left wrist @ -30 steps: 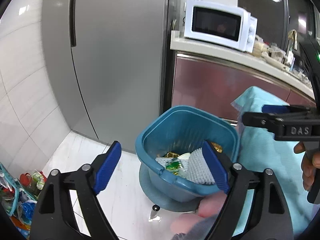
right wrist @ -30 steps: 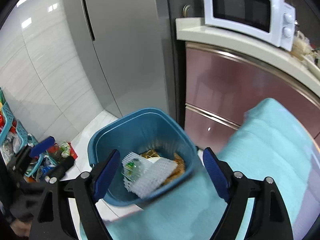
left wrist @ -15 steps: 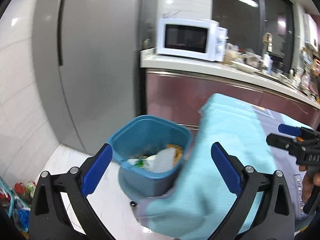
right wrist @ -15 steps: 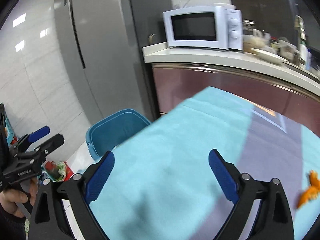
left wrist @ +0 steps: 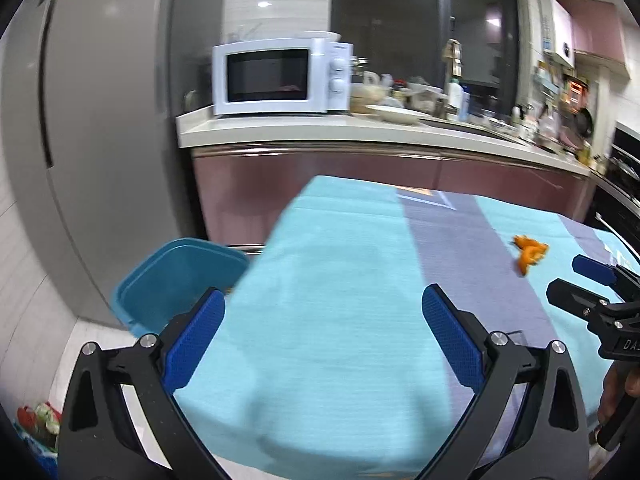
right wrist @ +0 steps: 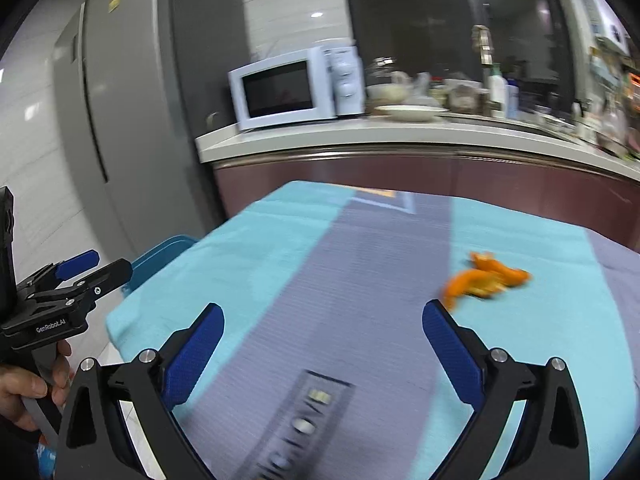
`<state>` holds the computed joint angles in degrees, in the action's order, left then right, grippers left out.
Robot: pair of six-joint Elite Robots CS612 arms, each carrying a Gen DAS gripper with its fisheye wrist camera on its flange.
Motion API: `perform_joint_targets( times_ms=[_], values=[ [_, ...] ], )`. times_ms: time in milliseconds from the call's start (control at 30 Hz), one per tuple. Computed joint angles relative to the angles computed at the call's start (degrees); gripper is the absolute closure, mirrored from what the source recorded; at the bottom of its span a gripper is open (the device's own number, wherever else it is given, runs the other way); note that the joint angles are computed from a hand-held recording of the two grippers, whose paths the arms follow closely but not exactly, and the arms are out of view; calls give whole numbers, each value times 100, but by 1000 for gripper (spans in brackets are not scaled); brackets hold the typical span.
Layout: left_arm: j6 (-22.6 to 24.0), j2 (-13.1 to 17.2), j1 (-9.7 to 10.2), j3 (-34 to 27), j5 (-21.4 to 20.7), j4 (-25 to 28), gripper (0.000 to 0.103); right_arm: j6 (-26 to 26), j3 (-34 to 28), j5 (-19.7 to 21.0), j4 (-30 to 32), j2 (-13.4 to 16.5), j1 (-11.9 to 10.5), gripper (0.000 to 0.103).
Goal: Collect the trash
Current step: 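Move both open tools back over the orange peels on the table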
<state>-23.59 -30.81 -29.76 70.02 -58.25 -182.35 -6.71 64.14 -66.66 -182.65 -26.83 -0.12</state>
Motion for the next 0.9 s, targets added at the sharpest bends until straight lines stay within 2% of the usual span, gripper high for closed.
perform_joint_targets(
  times_ms=[200,533,733,900],
  values=[
    [308,148,-137,-328,-261,16,6,306,356,-342,-505,-129,-165,7],
    [634,432,-219,-932,-769,254,6,590,746,-873,-988,-266,-381,7],
    [931,745,-233,-1556,-1212,525,6,640,685,-1067,-921,-228,-456,7],
    [1088,1165,-219,-2423,-1697,1008,6,536,361,-1086,-601,-94,-487,7]
  ],
)
